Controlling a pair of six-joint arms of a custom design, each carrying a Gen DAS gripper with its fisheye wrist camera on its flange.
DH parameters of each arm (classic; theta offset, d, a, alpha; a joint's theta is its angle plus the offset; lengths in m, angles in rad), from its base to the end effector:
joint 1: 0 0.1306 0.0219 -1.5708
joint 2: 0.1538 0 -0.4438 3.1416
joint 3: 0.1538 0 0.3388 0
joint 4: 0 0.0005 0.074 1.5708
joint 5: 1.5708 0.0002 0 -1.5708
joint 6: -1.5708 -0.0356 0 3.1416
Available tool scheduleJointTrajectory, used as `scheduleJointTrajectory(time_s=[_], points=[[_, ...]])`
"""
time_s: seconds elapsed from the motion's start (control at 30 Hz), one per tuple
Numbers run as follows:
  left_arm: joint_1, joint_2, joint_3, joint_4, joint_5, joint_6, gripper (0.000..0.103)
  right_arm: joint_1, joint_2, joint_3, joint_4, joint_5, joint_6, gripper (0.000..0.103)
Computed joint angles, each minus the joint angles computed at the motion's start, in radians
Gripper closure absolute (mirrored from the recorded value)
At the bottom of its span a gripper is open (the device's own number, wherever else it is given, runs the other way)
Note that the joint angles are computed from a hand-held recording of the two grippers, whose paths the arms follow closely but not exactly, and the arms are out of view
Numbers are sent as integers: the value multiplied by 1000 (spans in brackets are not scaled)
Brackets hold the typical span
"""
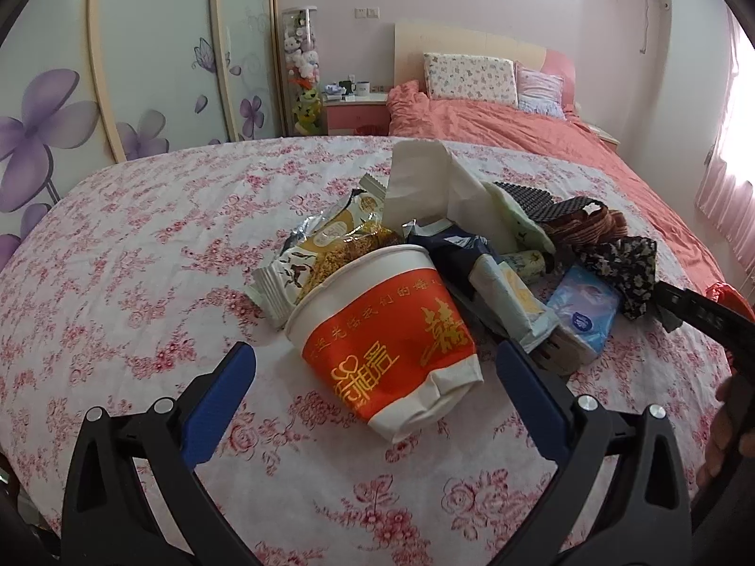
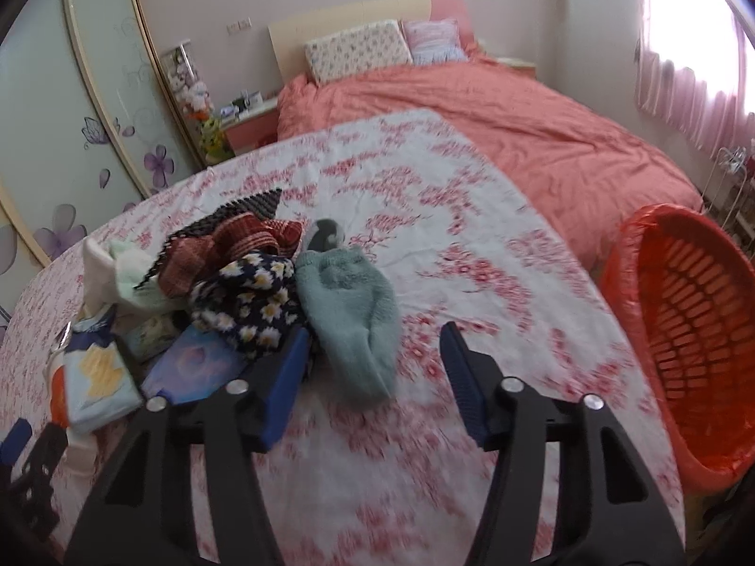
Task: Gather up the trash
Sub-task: 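Grasp the orange-red paper cup with the left tool while the right tool grasps the teal sock, then drop the paper cup into the orange basket with the left tool while the right tool drops the teal sock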
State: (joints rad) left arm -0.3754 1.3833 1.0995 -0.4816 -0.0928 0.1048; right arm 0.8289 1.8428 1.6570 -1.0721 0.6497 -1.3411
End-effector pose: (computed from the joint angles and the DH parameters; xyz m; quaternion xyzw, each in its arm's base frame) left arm 0.3834 -0.1481 0.4033 0.1060 0.9131 -0.0517 0.3904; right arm 0.4010 0.4049 0.3747 0.2852 0.8930 -0.0166 0.3477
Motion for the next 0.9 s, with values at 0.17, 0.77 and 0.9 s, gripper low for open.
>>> scheduleJointTrajectory(time_s=[0.17, 0.77, 0.9], points=[[6, 28, 22, -23, 14, 11, 4, -29, 19, 15, 0, -48, 27, 64], [62, 60, 48, -76, 76, 49, 26, -14, -2, -6, -19, -11, 1, 91], [75, 60, 45, -79, 88, 53, 26, -2, -14, -12, -29, 3, -16, 91]])
